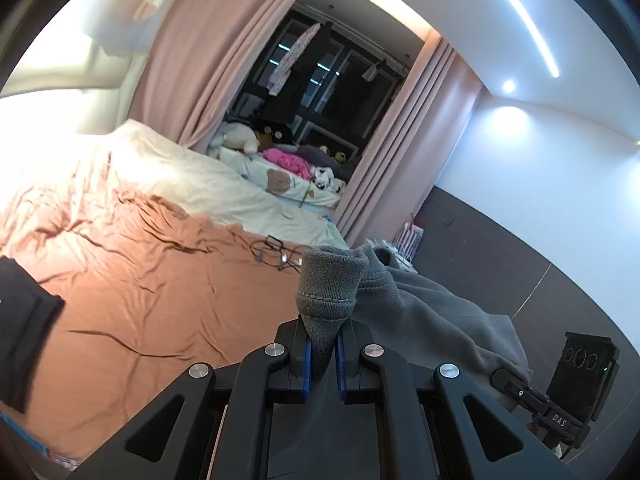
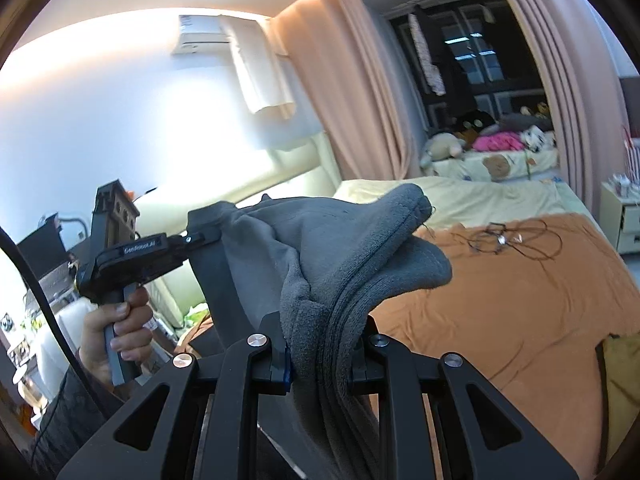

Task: Fold small clothes
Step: 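Lift the shirt with both grippers and carry it across the bed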

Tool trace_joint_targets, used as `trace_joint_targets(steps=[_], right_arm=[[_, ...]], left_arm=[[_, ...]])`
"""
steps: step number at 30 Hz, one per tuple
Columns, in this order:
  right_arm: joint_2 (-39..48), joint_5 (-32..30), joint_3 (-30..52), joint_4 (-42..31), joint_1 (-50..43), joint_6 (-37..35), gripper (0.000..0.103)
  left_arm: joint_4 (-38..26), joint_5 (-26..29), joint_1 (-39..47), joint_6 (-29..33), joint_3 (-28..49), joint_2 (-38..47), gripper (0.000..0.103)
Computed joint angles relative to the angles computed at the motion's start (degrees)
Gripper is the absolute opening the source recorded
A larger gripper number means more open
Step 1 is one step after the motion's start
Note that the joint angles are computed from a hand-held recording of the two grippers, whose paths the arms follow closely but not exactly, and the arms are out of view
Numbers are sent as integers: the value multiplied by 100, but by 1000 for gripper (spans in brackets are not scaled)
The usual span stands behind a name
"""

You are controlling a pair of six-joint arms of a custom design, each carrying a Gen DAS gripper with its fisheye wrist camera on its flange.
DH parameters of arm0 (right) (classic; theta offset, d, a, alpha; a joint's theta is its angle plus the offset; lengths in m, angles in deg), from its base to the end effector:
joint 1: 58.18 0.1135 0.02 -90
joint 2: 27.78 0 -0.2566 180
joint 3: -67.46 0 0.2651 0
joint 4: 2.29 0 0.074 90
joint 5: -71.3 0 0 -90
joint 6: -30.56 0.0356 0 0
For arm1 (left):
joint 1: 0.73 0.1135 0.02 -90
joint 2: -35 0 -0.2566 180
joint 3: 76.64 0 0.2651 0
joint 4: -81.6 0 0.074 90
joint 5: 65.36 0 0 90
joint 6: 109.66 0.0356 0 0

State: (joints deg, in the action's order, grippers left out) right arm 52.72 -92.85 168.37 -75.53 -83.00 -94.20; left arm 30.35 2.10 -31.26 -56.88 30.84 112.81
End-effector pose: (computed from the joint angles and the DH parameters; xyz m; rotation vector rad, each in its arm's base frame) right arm 0.2655 -0.0851 0.3923 -0.6201 1.7782 0.8920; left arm 0.2615 -0.1384 0.4562 -0.3720 1.9030 -0.4102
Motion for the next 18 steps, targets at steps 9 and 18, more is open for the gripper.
trace_joint_targets(steps=[9,18], right_arm=[[455,190,158,1381,858,783,14],[861,564,-43,2884,1983,1636,14]], left_arm=[[-730,-121,227,204,-22,-969,9],[-977,1494,2403,865,-540,-1968,9]])
